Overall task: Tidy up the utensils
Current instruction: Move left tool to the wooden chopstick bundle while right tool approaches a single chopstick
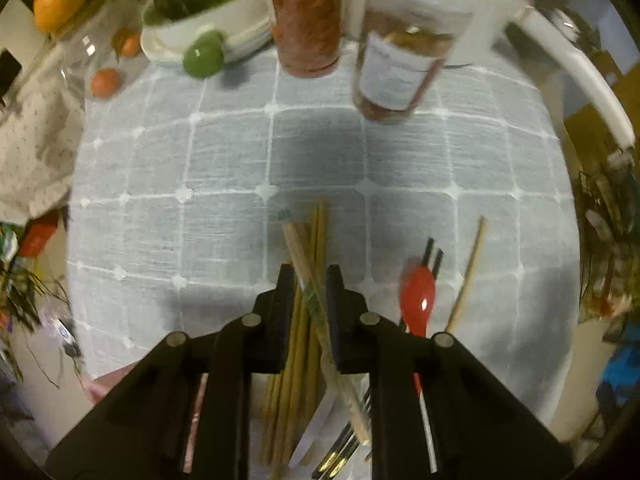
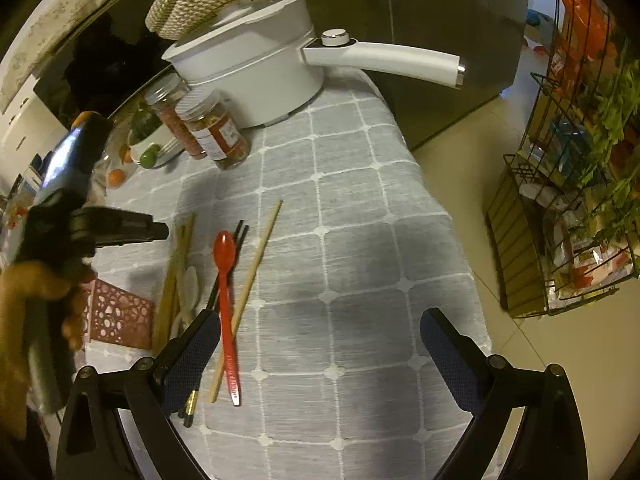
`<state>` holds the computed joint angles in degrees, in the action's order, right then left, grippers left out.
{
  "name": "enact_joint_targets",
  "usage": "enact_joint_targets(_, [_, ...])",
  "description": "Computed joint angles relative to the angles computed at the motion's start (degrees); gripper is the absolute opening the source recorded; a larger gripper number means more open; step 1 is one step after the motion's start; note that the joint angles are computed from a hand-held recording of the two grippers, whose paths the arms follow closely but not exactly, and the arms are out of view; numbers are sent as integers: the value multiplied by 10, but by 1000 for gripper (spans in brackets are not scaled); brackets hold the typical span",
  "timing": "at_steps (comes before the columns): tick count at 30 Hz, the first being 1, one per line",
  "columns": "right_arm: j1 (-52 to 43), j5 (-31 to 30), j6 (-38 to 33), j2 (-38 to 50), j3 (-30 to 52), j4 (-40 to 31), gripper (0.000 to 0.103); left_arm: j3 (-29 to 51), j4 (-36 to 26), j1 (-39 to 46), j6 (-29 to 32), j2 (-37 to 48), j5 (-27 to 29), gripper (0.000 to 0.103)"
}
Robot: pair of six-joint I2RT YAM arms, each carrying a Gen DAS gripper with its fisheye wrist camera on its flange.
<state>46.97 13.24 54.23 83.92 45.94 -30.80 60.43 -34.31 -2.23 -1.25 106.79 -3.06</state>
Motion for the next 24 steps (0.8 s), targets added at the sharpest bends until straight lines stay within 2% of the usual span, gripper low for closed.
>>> enact_joint_targets(6, [-8,5,-20,15,5,0,101,25,10,-8,-27,55,-40,13])
enact_joint_targets(13, [-7,4,-21,22,6,2,101,28,23,0,-40,75,-34,11])
enact_joint_targets(15, [-7,4,-21,21,6,3,101,11,34,-3,-35,53,-27,0])
enact_joint_targets(20, [-19,-24,-19,16,-5,24,101,-64,60,2,2,-66,19,0])
enact_joint_targets(24, [-22,-47,-14,20,-11,48,100,-143,65,23,47,-207,89,0])
